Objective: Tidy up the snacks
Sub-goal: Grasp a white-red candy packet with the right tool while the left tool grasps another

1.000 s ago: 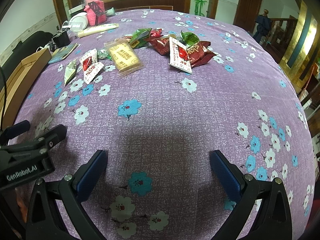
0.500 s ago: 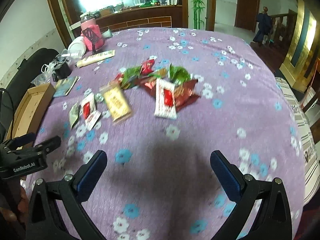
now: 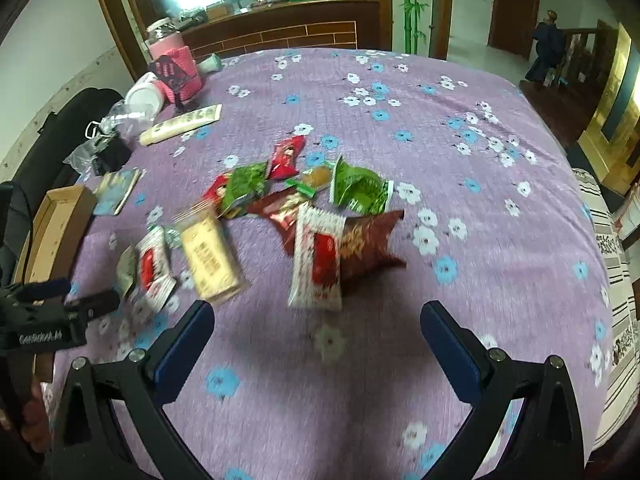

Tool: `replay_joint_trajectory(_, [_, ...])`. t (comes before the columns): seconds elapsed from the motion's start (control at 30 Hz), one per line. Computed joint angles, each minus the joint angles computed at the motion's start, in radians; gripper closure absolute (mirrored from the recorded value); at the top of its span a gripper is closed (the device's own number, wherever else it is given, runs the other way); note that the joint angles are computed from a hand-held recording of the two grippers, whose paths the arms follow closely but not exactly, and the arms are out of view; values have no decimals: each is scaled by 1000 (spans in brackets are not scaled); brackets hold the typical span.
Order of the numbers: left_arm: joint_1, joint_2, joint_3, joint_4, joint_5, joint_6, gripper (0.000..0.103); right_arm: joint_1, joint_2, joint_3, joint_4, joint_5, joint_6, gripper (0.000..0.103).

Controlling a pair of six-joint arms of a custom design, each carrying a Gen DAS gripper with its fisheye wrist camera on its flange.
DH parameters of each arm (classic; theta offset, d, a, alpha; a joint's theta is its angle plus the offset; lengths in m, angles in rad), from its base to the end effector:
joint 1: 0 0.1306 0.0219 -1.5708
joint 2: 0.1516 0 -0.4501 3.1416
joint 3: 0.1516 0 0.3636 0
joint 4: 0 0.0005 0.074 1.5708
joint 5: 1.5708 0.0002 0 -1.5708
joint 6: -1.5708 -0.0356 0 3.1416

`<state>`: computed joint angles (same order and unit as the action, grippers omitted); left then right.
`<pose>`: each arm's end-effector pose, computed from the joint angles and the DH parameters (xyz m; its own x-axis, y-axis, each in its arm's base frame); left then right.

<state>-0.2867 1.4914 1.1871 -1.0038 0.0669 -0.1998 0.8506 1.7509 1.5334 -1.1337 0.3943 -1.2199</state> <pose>0.4112 -0.1242 0.3648 -0.8485 0.4566 -0.2673 0.4767 0.8790 -0.0117 0.3712 0.4015 0.3734 -0.8211 0.3787 -0.4270 0.3849 0.9198 0.0757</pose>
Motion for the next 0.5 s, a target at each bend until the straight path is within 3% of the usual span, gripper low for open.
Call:
replay_joint_trajectory(0.4, [-17, 68, 51, -42, -14, 47, 0, -52, 3, -68, 184, -94, 104, 3])
replay_joint_trajectory(0.5, [-23, 81, 59, -48, -4, 70, 0, -64, 10, -74, 190, -118, 124, 6])
